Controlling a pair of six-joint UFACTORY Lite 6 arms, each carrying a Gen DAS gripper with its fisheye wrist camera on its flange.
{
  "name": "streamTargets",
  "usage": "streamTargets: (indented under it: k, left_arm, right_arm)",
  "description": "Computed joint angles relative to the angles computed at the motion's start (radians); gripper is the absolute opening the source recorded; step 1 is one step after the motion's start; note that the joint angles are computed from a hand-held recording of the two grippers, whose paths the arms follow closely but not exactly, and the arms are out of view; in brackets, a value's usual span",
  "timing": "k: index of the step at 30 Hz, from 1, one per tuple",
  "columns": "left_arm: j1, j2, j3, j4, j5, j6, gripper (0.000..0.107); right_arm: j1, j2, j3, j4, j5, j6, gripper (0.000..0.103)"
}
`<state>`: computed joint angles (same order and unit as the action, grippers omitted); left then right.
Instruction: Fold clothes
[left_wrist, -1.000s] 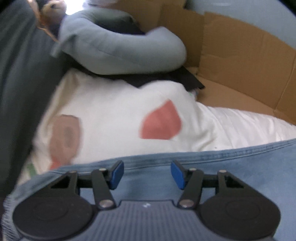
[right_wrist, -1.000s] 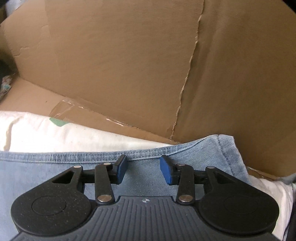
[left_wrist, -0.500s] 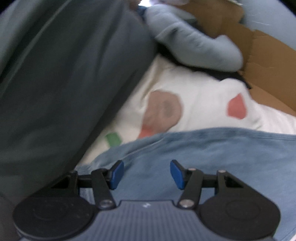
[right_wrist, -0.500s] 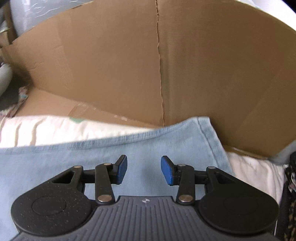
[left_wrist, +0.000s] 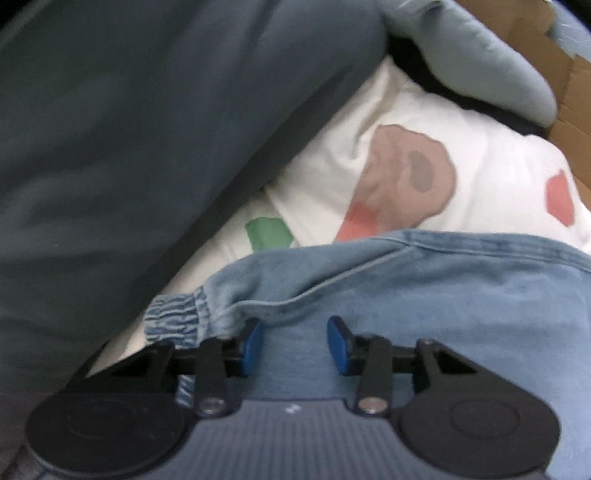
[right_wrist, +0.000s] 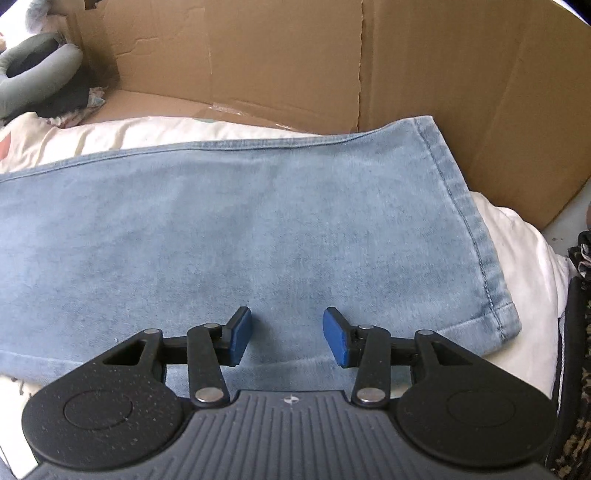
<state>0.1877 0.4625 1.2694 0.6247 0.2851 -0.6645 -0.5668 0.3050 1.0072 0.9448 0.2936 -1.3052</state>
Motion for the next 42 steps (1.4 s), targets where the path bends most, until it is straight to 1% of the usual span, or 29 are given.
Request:
streamTargets:
  k: [2, 4, 6, 9, 12, 15, 16, 19, 24, 25, 29, 32, 33, 35, 36, 37, 40, 42]
  left_arm:
    - [0.009, 0.037, 0.037, -0.015, -0.009, 0.008, 0.043]
    - [0.021, 0.089, 0.114, -0.133, 0.018, 0.1, 0.043]
    - [0.03, 0.135, 0.205, -0.267, 0.084, 0.231, 0.043]
    - [0.042, 0.182, 0.327, -0.403, 0.205, 0.425, 0.042]
    - [0.062, 0.11, 0.298, -0.476, 0.24, 0.589, 0.039]
    - [0.08, -0.016, 0.193, -0.52, 0.232, 0.682, 0.039]
    - [0.085, -0.059, 0.155, -0.539, 0.232, 0.708, 0.038]
    - [0.093, -0.156, 0.066, -0.596, 0.235, 0.789, 0.038]
    - [0.11, -0.243, -0.054, -0.704, 0.249, 0.905, 0.038]
    - [0.117, -0.258, -0.081, -0.721, 0.251, 0.925, 0.039]
    - [0.127, -0.259, -0.145, -0.617, 0.233, 0.841, 0.039]
    - [0.136, -0.234, -0.162, -0.519, 0.192, 0.73, 0.039]
    - [0.142, -0.223, -0.161, -0.512, 0.183, 0.721, 0.038]
    - [0.147, -0.207, -0.146, -0.497, 0.186, 0.705, 0.031]
    - [0.149, -0.201, -0.134, -0.494, 0.196, 0.698, 0.028]
    - [0.161, -0.212, -0.129, -0.532, 0.2, 0.726, 0.027]
    - [0.205, -0.251, -0.114, -0.674, 0.215, 0.832, 0.027]
    - [0.225, -0.266, -0.104, -0.722, 0.221, 0.874, 0.027]
  right_arm:
    - [0.003, 0.016, 0.019, -0.026, -0.001, 0.025, 0.051]
    - [0.013, 0.027, 0.029, -0.035, -0.013, 0.025, 0.053]
    - [0.013, 0.032, 0.038, -0.055, -0.01, 0.043, 0.054]
    - [0.006, 0.049, 0.066, -0.088, 0.013, 0.078, 0.054]
    - [0.007, 0.052, 0.081, -0.142, 0.024, 0.132, 0.054]
    - [0.018, 0.038, 0.099, -0.252, 0.04, 0.268, 0.053]
    - [0.019, 0.022, 0.094, -0.253, 0.044, 0.277, 0.052]
    - [-0.003, -0.053, 0.042, -0.154, 0.076, 0.184, 0.052]
    - [-0.035, -0.108, -0.012, -0.144, 0.124, 0.159, 0.052]
    - [-0.041, -0.11, -0.017, -0.152, 0.128, 0.16, 0.052]
    - [-0.062, -0.127, -0.043, -0.163, 0.125, 0.144, 0.052]
    - [-0.072, -0.142, -0.063, -0.163, 0.13, 0.121, 0.052]
    - [-0.074, -0.144, -0.068, -0.165, 0.129, 0.114, 0.052]
    - [-0.079, -0.139, -0.076, -0.166, 0.125, 0.106, 0.052]
    - [-0.08, -0.136, -0.081, -0.163, 0.12, 0.097, 0.051]
    - [-0.079, -0.138, -0.087, -0.165, 0.115, 0.092, 0.051]
    - [-0.073, -0.146, -0.095, -0.192, 0.105, 0.106, 0.051]
    - [-0.067, -0.152, -0.095, -0.227, 0.106, 0.148, 0.052]
